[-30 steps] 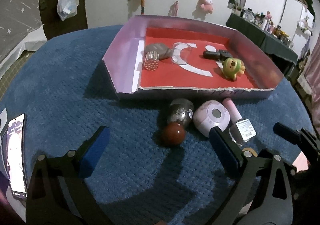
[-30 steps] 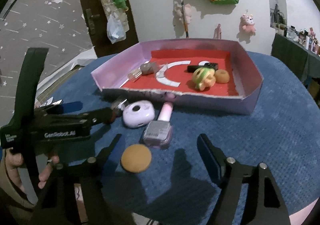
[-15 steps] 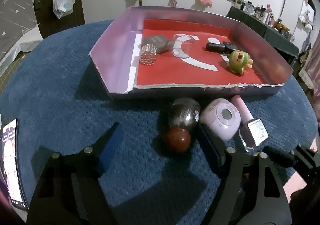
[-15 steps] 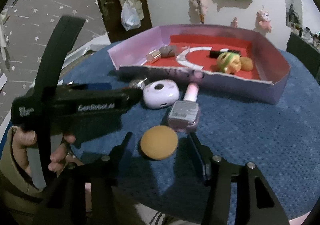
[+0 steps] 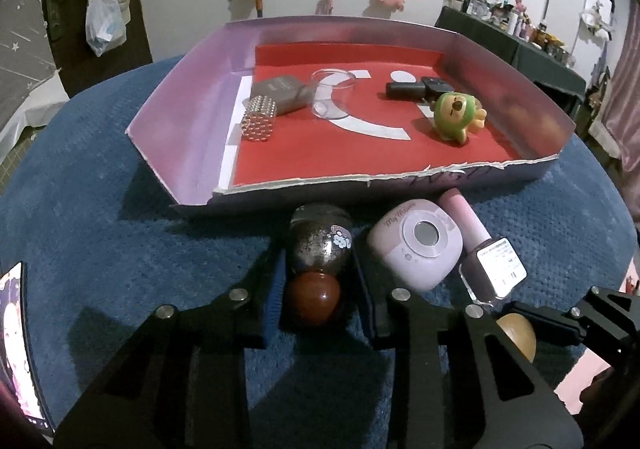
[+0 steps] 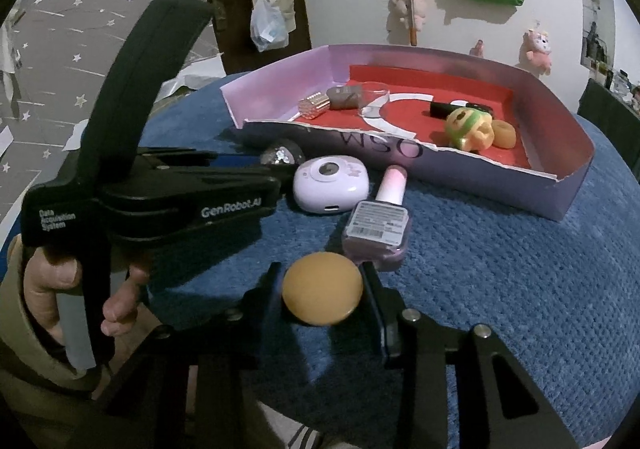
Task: Organize rigid objects
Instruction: 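Grasp the dark glass jar with the left gripper while the right grasps the orange round puff, then lift the jar and orange puff toward the red box with both grippers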
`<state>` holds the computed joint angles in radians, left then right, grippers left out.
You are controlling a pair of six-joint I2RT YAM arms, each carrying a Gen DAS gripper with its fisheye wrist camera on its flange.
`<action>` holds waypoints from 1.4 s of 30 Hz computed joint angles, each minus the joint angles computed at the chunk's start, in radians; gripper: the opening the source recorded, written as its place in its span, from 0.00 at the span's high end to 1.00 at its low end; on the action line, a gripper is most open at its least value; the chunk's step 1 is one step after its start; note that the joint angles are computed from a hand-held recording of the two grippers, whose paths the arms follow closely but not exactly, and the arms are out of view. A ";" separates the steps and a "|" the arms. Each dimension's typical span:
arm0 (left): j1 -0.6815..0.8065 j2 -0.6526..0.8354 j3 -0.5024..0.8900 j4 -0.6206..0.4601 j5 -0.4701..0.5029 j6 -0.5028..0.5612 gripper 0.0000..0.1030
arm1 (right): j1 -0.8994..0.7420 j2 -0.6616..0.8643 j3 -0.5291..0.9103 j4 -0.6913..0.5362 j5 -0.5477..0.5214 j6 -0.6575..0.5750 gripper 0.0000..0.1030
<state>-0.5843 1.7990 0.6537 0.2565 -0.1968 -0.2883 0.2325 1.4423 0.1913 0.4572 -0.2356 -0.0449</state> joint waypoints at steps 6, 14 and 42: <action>0.006 -0.059 -0.035 -0.009 0.013 -0.015 0.72 | -0.023 -0.069 0.006 -0.059 -0.054 -0.009 0.61; 0.000 -0.160 -0.088 -0.013 0.015 -0.025 0.72 | -0.091 -0.123 0.048 -0.149 -0.143 -0.004 0.61; -0.003 -0.277 -0.108 -0.029 0.029 -0.027 0.72 | -0.152 -0.182 0.133 -0.227 -0.199 -0.010 0.61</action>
<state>-0.5876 1.5222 0.5459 0.2277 -0.1673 -0.3151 0.0807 1.2599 0.3239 0.2298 -0.4343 -0.0546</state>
